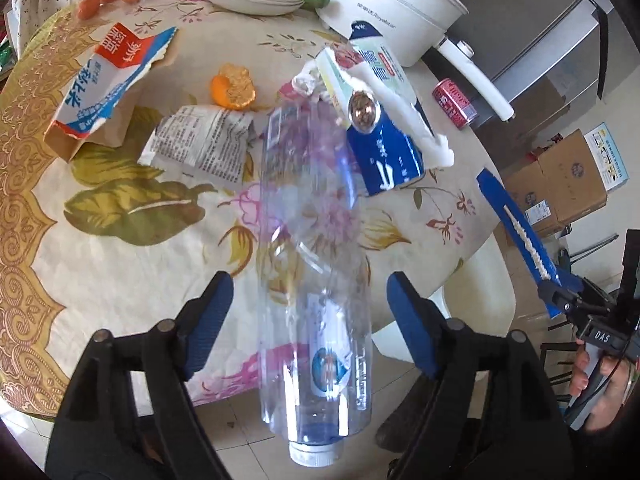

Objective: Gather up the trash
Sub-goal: 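Carry the bottle and the blue box to the white bin and open both tools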

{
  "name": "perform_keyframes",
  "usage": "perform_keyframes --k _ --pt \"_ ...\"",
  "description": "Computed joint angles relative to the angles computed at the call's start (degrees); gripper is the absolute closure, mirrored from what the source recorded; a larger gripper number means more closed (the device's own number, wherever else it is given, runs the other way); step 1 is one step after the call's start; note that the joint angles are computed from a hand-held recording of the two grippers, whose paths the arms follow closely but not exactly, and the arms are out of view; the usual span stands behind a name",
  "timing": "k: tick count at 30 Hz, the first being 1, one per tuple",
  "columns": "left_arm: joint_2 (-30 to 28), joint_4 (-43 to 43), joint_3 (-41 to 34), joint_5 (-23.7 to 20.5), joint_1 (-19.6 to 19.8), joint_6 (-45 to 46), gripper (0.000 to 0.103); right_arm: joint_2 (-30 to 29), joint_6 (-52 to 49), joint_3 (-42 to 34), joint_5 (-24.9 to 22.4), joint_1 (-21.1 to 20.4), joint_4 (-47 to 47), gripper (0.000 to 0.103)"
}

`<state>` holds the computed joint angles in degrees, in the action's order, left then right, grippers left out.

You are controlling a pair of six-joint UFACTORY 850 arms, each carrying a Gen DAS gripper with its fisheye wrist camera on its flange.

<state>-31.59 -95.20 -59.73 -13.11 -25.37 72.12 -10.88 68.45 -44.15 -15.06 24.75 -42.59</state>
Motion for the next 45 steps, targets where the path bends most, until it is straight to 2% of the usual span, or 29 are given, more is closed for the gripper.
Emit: perform_keyframes --k 1,3,8,9,10,11,13,18,22,26,32,35,45 --pt "-0.2 -0.8 -0.4 0.1 0.0 0.6 0.022 -0.1 -0.1 -0.1 0.1 0.0 0.1 0.009" --pt "-1.2 2.8 -1.6 0.5 -0.1 -4.2 0.022 -0.3 -0.4 -0.2 0.1 0.0 0.3 0.009" --pt "-4.9 20.6 -5.6 -0.6 -0.6 -22.4 0.022 -1.3 -1.6 -0.9 -0.5 -0.1 1.2 0.009" --pt "-5.7 23.3 -6.5 -0.9 -0.8 -25.1 0.024 -1.5 -1.9 -1.1 -0.6 -0.2 1.6 0.009" --pt "-6.5 26.3 -7.2 -1.3 -1.0 -28.0 0.031 -1.7 -2.0 -1.1 -0.6 -0.2 1.8 0.009" --pt "-6.5 28.2 -7.3 0.2 -1.6 -29.1 0.037 -1.8 -2.0 -1.2 -0.7 -0.2 2.0 0.009" --pt "-6.4 29.9 -7.5 -0.6 -1.7 -29.5 0.040 -1.7 -2.5 -1.0 -0.7 -0.4 2.6 0.009" --pt "-3.0 21.6 -4.1 1.2 -2.2 -19.5 0.041 -0.2 -0.1 0.2 -0.3 -0.6 0.3 0.009" --pt "-0.2 8.5 -0.9 2.2 -1.7 -6.0 0.041 1.6 3.0 1.5 -0.1 -0.9 -2.2 0.009" --pt "2.7 -5.1 2.3 1.6 -1.0 7.5 0.041 3.4 5.1 3.1 0.5 -1.2 -4.0 0.010" --pt "6.2 -19.3 5.4 -0.8 -1.3 22.6 0.041 7.0 8.7 6.4 0.7 -1.6 -7.1 0.009" --pt "6.8 -20.9 5.8 -2.2 -1.9 24.9 0.041 8.8 10.6 8.4 0.5 -2.0 -8.6 0.009" --pt "5.2 -18.5 3.2 -3.8 -5.5 24.6 0.041 12.8 12.3 14.7 -0.6 -5.1 -9.0 0.009"
